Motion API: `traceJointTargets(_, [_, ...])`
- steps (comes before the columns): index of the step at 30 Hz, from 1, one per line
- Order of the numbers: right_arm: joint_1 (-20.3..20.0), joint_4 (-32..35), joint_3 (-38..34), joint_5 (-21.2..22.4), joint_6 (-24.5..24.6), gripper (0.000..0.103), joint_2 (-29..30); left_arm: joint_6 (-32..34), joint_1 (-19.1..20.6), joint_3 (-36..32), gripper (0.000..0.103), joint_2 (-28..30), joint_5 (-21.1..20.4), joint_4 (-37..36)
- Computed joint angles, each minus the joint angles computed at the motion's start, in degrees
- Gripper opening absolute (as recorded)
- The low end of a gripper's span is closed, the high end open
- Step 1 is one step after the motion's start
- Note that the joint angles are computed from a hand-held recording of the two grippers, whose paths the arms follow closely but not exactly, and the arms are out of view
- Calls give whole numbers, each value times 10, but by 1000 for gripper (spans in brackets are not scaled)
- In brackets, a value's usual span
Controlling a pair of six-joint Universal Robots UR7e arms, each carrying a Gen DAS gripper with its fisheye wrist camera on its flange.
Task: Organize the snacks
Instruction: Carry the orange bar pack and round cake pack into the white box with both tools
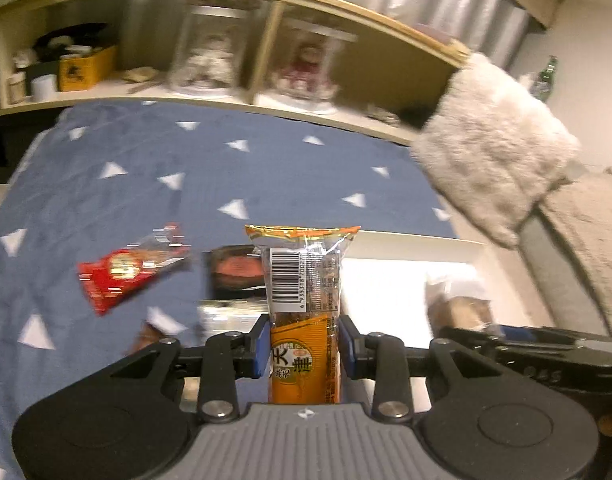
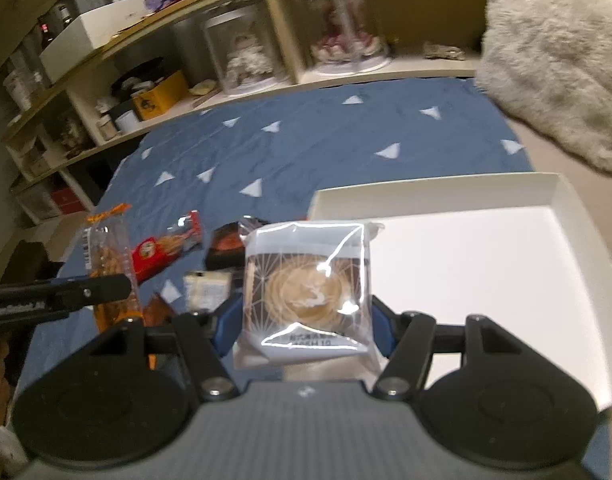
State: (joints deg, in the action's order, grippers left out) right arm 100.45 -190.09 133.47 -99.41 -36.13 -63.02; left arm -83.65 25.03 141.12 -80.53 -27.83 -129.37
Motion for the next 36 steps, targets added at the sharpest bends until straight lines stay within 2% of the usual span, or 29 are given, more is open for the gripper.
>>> traceJointTargets(7, [-21, 20, 0, -22, -29, 69, -41, 125, 21, -38, 37, 112, -14, -195])
traceJointTargets(11, [-38, 34, -1, -23, -38, 69, -65, 156, 38, -59, 37, 157, -33, -256])
traceJointTargets(16, [-57, 44, -3, -24, -33, 69, -80, 170, 70, -84, 37, 202, -78, -308])
traceJointTargets(20, [-72, 89, -17, -23, 1, 69, -80, 171, 93, -101, 37, 219, -106, -303])
traceJointTargets(23, [-70, 101, -29, -43, 19, 69, -67, 170, 105, -114, 37, 223, -113, -272])
traceJointTargets(32, [-50, 97, -45, -104, 0, 69, -22, 169, 142, -132, 37, 232, -139, -261])
traceJointTargets(36, [-51, 110, -58, -113, 5, 69, -7, 168, 154, -128, 39, 230, -151, -272])
